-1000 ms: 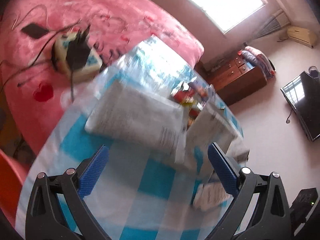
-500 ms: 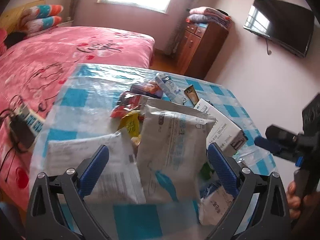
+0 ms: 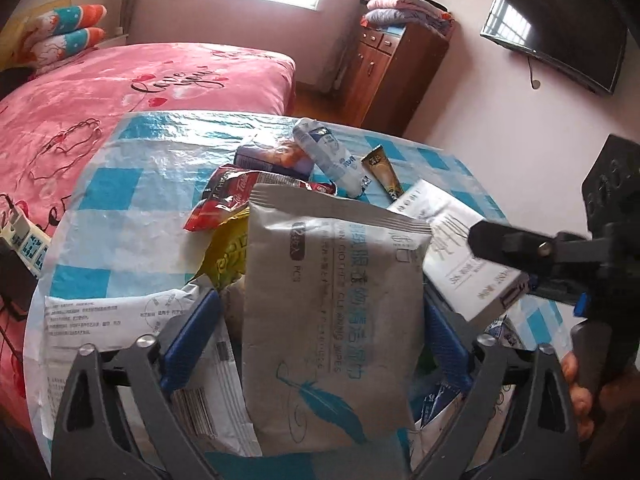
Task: Collect trash
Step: 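Grasp the white wipes pack with left gripper while right grasps blue milk carton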
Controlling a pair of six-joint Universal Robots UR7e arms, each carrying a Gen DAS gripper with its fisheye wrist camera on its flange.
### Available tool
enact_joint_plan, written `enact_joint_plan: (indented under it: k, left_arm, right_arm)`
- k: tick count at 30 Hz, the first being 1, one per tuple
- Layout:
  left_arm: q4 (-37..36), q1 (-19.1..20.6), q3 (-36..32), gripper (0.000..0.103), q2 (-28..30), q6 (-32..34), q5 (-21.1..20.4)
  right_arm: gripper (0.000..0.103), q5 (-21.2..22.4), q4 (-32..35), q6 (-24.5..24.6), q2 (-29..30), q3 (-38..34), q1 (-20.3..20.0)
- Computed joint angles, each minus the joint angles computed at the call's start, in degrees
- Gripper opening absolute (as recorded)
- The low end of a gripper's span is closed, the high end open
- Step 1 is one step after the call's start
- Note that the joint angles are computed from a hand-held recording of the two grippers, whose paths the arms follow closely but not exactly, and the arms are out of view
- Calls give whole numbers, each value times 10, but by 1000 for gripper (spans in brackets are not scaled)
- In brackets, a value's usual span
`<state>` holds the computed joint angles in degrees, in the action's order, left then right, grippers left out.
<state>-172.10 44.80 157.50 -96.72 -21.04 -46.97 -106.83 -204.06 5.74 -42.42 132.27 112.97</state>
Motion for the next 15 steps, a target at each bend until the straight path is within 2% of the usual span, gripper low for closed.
enact_joint_plan:
  k: [1, 2, 3, 6, 12, 15]
  left_arm:
    - [-5, -3, 3, 82, 0, -3, -2]
    - [2, -8, 5, 79, -3, -14, 0]
    - [10, -17, 7, 78, -2, -28, 9]
    - [17, -36, 15, 75, 0, -54, 30]
    - [42, -65, 30, 69, -23, -121, 43]
    - [66, -84, 41, 68, -51, -156, 51]
  right_arm:
    - [87, -4, -5, -2, 2, 1, -1]
    - [80, -9, -13, -4, 3, 6, -2]
    - [71, -9, -18, -3, 3, 8, -2]
    - [56, -4, -29, -5, -2, 21, -11]
    - [50, 3, -79, -26, -4, 49, -15]
    - [48, 5, -103, -36, -5, 62, -14]
